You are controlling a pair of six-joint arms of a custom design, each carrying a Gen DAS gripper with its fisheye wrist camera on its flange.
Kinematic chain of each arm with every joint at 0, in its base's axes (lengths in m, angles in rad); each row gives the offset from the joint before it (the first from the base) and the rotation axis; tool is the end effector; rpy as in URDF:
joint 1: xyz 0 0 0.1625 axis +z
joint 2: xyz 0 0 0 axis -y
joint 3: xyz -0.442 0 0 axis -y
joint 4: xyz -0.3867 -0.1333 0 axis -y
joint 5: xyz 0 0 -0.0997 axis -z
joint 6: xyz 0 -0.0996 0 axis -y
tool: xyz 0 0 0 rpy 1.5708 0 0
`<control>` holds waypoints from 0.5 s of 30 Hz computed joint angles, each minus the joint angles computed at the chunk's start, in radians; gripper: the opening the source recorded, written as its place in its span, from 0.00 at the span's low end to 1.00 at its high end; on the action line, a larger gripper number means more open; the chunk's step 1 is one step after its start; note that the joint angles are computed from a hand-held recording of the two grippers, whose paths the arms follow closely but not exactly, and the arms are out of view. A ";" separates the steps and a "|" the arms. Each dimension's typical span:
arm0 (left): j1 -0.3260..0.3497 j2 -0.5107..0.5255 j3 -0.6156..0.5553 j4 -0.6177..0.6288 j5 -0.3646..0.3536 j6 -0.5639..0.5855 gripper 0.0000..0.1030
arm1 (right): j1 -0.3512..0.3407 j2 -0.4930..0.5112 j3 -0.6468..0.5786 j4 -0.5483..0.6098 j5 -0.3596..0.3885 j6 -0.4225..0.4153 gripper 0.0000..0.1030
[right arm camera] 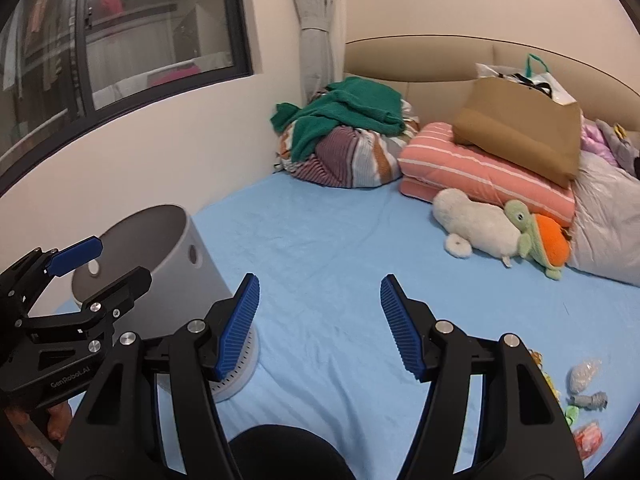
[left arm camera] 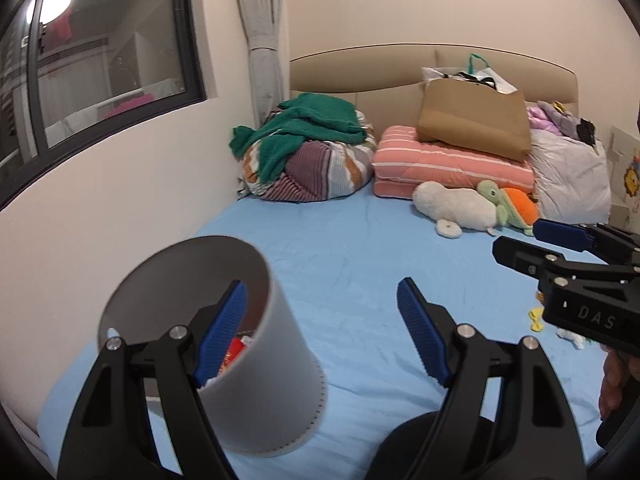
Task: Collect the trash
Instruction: 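Move both tools back over the bed toward the remaining items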
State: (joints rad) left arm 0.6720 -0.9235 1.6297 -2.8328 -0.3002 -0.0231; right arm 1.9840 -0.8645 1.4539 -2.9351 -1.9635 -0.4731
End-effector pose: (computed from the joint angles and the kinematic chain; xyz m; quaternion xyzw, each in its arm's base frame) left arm -0.3751 -0.5903 0.2917 0.1807 0.7700 -0.4516 0.4129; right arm 0.3859 -0.6431 0.2878 0.3228 -0.8520 0.3650 0.1916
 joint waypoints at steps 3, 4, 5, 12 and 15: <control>-0.005 0.054 -0.028 0.005 -0.075 0.015 0.75 | -0.033 -0.052 0.062 -0.050 -0.035 0.005 0.59; -0.006 0.074 -0.041 0.013 -0.100 0.020 0.75 | -0.045 -0.070 0.083 -0.066 -0.048 0.006 0.59; -0.006 0.095 -0.057 0.023 -0.125 0.023 0.75 | -0.056 -0.085 0.100 -0.079 -0.059 0.006 0.59; 0.008 0.232 -0.162 0.069 -0.293 0.037 0.75 | -0.153 -0.191 0.204 -0.156 -0.133 0.014 0.66; 0.021 0.287 -0.210 0.110 -0.353 0.014 0.75 | -0.197 -0.224 0.230 -0.167 -0.152 0.011 0.66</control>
